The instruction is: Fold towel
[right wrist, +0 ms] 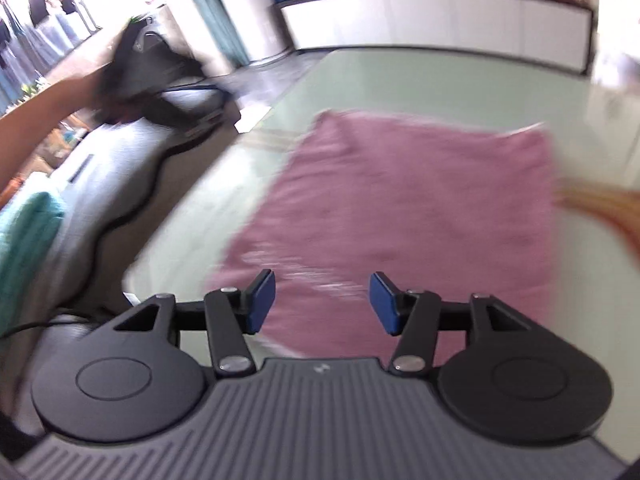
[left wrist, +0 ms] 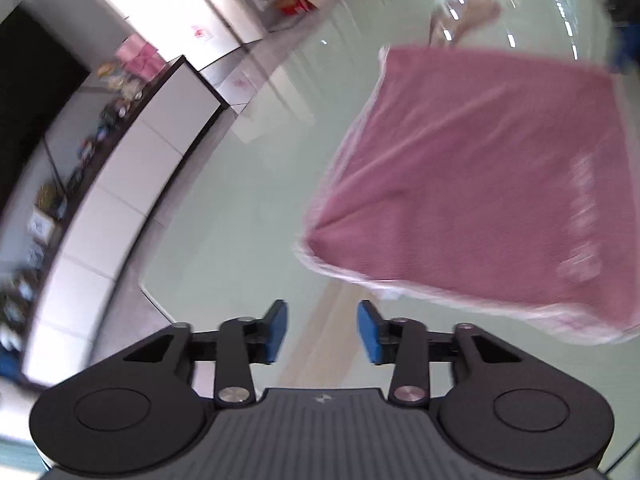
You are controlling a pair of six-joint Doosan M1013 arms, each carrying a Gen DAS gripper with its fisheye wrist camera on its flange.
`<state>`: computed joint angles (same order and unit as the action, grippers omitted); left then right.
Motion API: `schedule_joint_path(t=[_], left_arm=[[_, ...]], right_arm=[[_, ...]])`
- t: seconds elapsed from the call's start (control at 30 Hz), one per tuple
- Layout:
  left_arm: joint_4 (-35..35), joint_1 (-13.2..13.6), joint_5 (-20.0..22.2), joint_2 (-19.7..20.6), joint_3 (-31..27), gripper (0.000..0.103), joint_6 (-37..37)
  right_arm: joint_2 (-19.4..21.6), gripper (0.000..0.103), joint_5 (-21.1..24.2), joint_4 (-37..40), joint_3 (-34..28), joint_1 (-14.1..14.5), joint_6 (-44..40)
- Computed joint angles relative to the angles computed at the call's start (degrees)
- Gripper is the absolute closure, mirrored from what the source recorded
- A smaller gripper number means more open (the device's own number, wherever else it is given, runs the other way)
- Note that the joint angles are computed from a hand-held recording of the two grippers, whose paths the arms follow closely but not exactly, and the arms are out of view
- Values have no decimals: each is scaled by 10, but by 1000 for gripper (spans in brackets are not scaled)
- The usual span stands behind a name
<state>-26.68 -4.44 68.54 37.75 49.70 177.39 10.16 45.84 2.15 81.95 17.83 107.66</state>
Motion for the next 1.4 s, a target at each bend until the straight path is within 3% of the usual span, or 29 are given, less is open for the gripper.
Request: schedule_joint_path(t=[0.17,0.3,0.4,0.47,0.6,0.73,0.93,1.1,1.23,1.4], left_arm=[[-43,6,-37,-99,159,31,-51],[-31,-14,-103,-148,256,25,-226],[22,-36,-147,-162,292,24,-398],[62,-48,-155,-163,303,24,-512],[117,-64,-168,-166,316,19,-631],[203,-89,-196,-169,330,16,-730],[251,-108,-213,-164,331,15,-757],[260,-113,-202,-157,325,15,-751],[261,-113,-198,-153,322,15,-750],[257,-111,-199,-152,322,14,-752]], right_arm=[[7,53,31,-23,-26,-52,-108],[44,56,17,-51,-61,-78,-221],[89,58,24,-82,-100,-93,-243],[115,58,34,-52,-122,-106,-287],[164,58,75,-5,-173,-123,-396],[209,67,139,9,-230,-128,-478],[242,71,174,27,-273,-129,-555],[262,71,208,35,-300,-130,-582],[271,93,234,44,-313,-132,-588],[267,97,229,41,-306,-131,-583]])
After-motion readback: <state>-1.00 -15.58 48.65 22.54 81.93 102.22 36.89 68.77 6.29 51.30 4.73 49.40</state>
